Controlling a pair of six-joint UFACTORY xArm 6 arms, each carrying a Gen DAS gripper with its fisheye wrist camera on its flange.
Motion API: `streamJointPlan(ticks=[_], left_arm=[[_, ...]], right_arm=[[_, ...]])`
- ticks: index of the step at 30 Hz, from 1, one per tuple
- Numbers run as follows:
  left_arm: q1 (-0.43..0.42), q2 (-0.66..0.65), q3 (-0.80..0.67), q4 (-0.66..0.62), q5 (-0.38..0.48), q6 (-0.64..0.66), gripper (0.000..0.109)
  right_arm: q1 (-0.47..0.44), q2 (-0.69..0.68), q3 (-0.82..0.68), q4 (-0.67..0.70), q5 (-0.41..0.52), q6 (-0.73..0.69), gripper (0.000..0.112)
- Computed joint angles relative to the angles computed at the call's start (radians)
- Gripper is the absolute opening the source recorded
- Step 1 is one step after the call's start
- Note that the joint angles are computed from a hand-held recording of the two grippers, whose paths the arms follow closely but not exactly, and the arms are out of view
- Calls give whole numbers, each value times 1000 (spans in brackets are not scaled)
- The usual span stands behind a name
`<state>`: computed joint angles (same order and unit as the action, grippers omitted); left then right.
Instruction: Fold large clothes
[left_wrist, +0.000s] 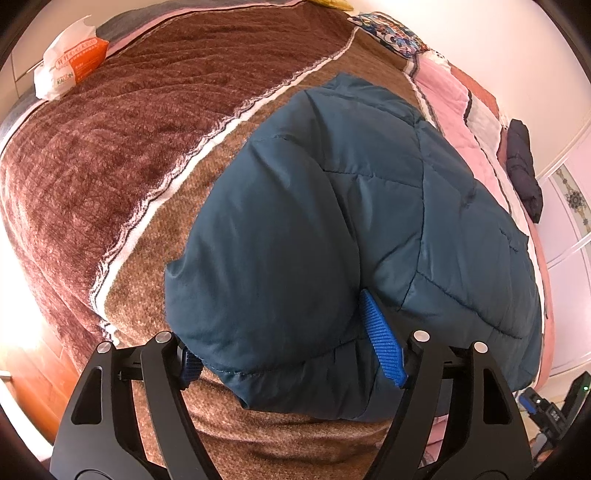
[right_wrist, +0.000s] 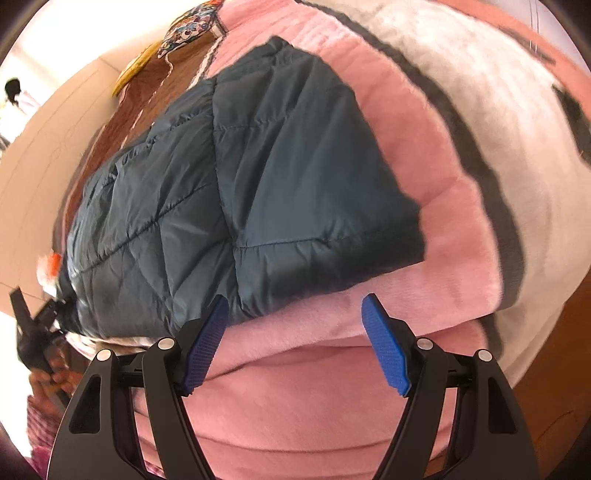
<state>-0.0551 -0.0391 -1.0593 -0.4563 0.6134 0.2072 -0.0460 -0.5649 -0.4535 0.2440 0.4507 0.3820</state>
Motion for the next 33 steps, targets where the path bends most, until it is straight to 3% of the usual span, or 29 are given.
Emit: streamJointPlan(ticks=[3,4,6,11,19,26,33], left_arm=[[2,4,-5,-2,4,2,74],[2,5,-7,-3,5,4,74],[3,8,-11,-2,5,5,74],[1,4,-7,4,0,6,74],[4,6,-9,-18,1,40,74],[14,6,-9,-80,7,99,71],[31,17,-31,-160,38,152,71]], right_arm=[[4,-50,-5,-116,25,69,71],[7,-67,-5,-159,17,97,63],[16,-69,-28,-198,1,105,60],[68,107,-224,-355,-46,130,39],[164,554,-661,-154,-59,-99,8],[170,912,-1105,-120,86,-82,6],[157,1237,-1538,-189,368,-1,2]])
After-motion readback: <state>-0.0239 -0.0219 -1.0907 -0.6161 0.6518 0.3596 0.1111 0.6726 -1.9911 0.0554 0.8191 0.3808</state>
